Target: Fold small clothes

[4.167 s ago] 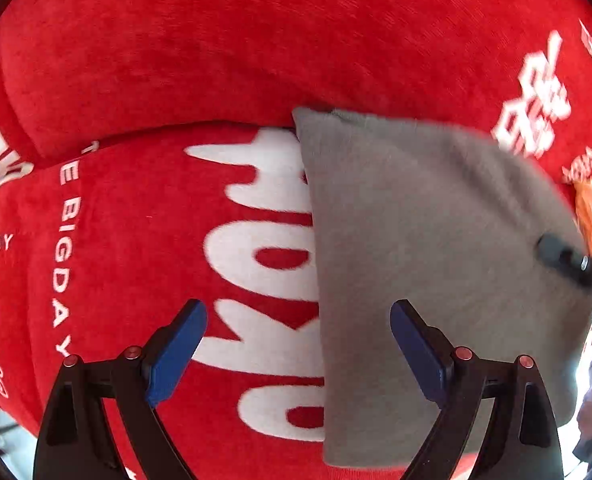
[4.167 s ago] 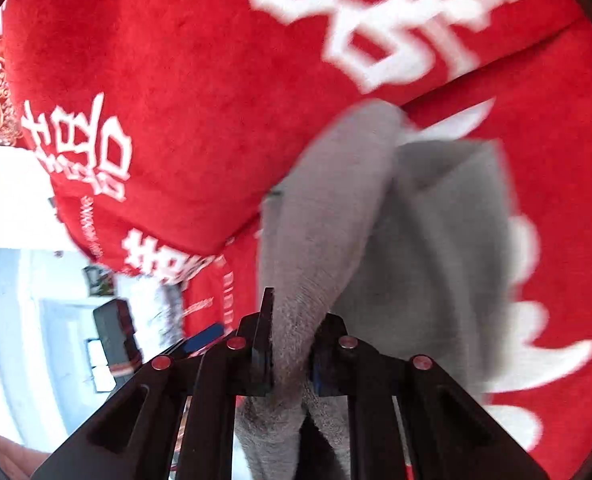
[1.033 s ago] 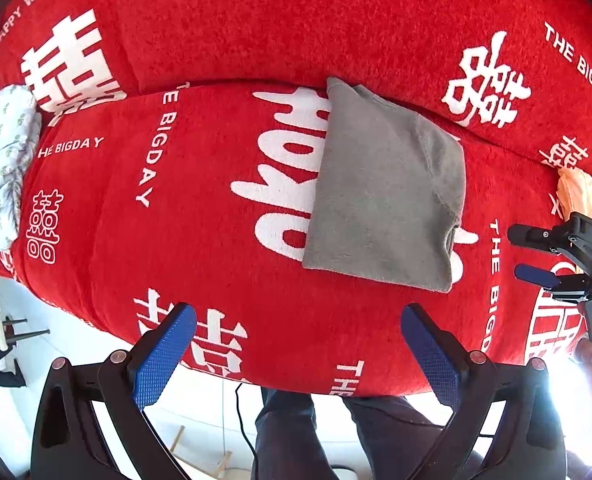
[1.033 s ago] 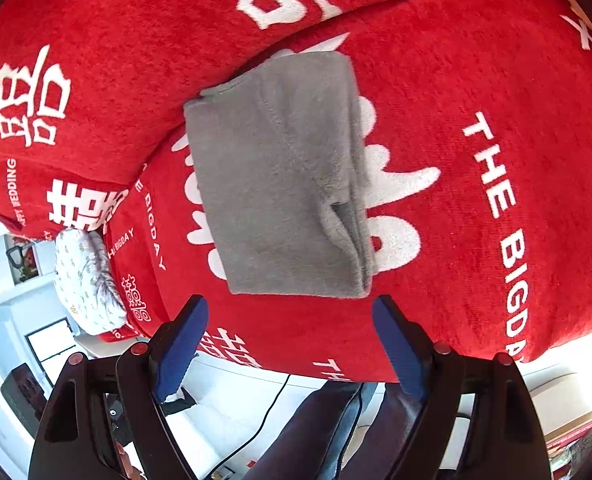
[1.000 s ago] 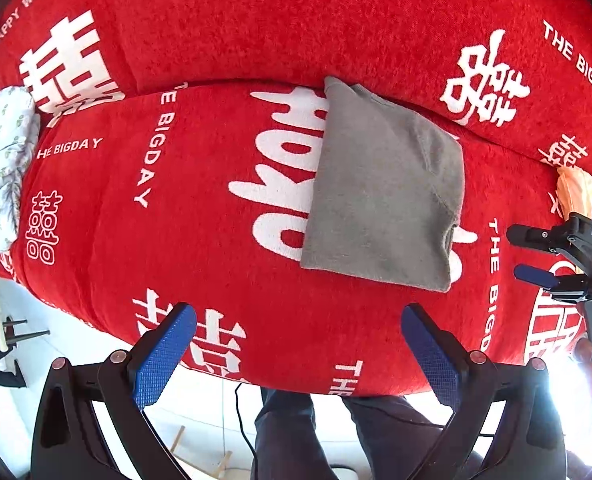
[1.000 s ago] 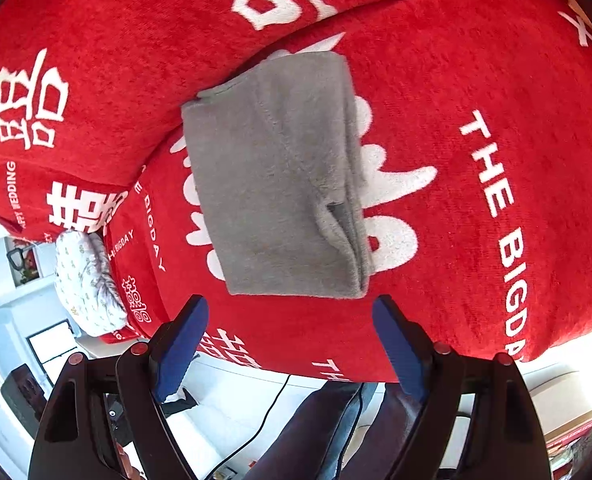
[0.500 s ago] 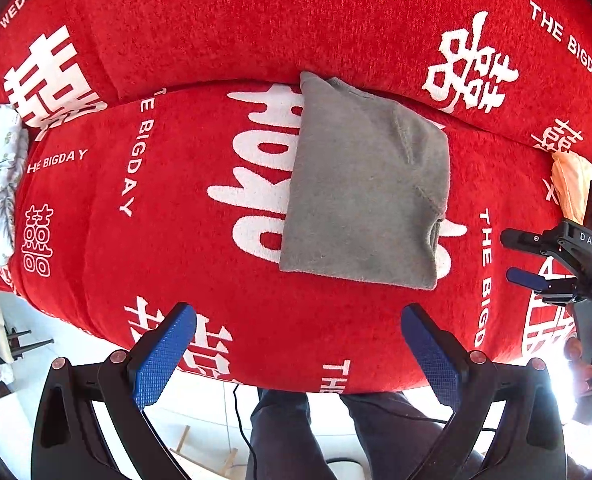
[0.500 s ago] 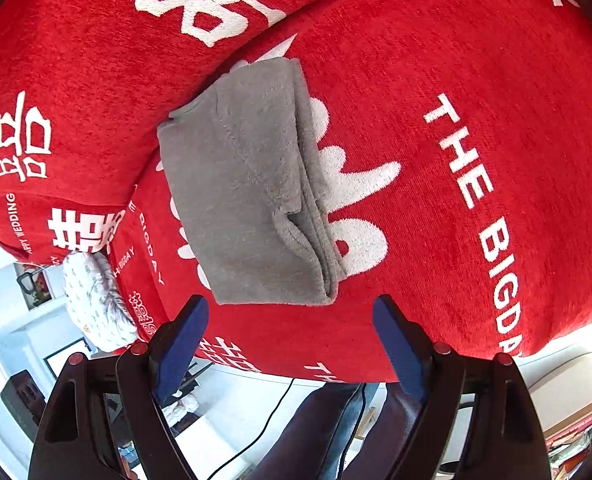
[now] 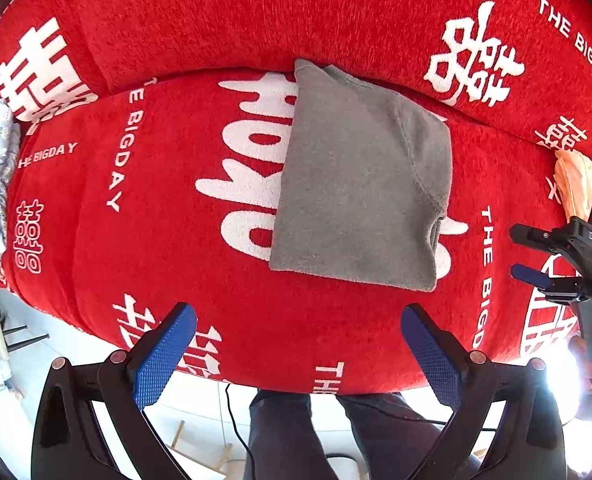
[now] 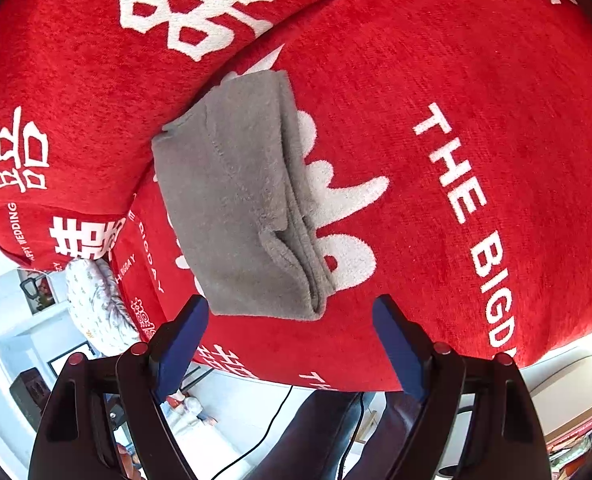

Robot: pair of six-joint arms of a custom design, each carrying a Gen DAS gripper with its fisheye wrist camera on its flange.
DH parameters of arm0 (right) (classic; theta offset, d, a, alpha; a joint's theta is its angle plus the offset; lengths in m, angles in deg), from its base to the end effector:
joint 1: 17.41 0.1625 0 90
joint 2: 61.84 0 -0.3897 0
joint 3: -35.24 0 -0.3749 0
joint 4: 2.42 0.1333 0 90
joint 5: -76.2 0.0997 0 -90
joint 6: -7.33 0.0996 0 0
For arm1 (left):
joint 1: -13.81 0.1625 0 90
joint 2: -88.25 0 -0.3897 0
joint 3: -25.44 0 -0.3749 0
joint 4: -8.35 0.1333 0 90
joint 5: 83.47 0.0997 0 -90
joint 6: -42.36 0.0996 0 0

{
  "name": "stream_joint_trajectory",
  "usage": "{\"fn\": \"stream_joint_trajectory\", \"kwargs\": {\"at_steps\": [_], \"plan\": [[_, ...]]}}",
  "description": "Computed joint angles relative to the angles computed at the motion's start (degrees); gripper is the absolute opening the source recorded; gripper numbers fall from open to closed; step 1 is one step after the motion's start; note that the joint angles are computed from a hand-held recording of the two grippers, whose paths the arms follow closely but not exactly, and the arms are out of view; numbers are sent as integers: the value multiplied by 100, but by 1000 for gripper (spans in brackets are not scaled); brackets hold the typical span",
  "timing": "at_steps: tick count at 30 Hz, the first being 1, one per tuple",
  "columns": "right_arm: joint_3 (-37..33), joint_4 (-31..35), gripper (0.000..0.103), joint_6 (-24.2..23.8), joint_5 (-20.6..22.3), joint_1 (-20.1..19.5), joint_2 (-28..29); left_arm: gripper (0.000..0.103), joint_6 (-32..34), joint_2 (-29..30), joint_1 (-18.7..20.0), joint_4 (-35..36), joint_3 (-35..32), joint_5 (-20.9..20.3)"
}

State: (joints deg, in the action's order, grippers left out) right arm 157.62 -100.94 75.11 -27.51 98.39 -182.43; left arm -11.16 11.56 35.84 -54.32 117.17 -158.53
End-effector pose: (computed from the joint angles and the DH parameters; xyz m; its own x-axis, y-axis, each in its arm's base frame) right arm 0.2236 -0.2104 0.4018 -0.7355 0.6773 -0.0195 0.6574 0.7064 -0.2622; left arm -0.3673 -0.3201 0.3062 -0.6704 0.3484 -0.6551 0.2453 0.9373 0.2475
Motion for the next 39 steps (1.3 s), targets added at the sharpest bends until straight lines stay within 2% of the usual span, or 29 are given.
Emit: {"fn": "stream_joint_trajectory", "kwargs": {"at_steps": [5, 8, 11, 15, 18, 21, 25, 28, 32, 35, 36, 37, 38, 39], "plan": [[123, -128, 86, 55, -141, 7, -43, 102, 555, -117, 360, -519, 320, -14], [347, -451, 86, -59, -179, -17, -85, 102, 826, -162, 720, -918, 594, 37], [726, -873, 86, -276, -84, -237, -150, 102, 1068, -144, 1054, -1308, 867, 150], [1146, -1664, 86, -890, 65, -545, -33, 102, 1396, -77, 1451, -1850, 1088, 309], [1355, -2339, 86, -1551, 68, -781, 90, 102, 1733, 13, 1715, -2351, 1228, 337], [1581, -2913, 86, -2171, 158, -1197, 78, 102, 2174, 118, 1953, -3072, 1395, 276], [1931, -3584, 86, -2967, 986, -2019, -38, 102, 2607, 344, 2257, -3893, 1573, -70], [1942, -3787, 88, -3388, 1373, -2259, 224, 102, 2775, 541, 2396, -4249, 1624, -466], [1880, -4184, 88, -3593, 1433, -2259, 637, 102, 2875, 854, 2388, -4537, 1654, -646], [1895, -4301, 88, -3437, 1381, -2228, 675, 101, 2883, 932, 2315, -4710, 1701, -566], [1908, -4304, 86, -3289, 1377, -2208, 660, 91, 2883, 925, 2284, -4748, 1707, -570], [1912, -4235, 70, -3170, 1368, -2189, 635, 80, 2838, 888, 2241, -4732, 1710, -516], [1884, -4120, 38, -3091, 1355, -2181, 638, 74, 2809, 836, 2209, -4746, 1723, -499], [1879, -4038, 34, -3063, 1398, -2178, 606, 62, 2801, 766, 2193, -4737, 1730, -485]]}}
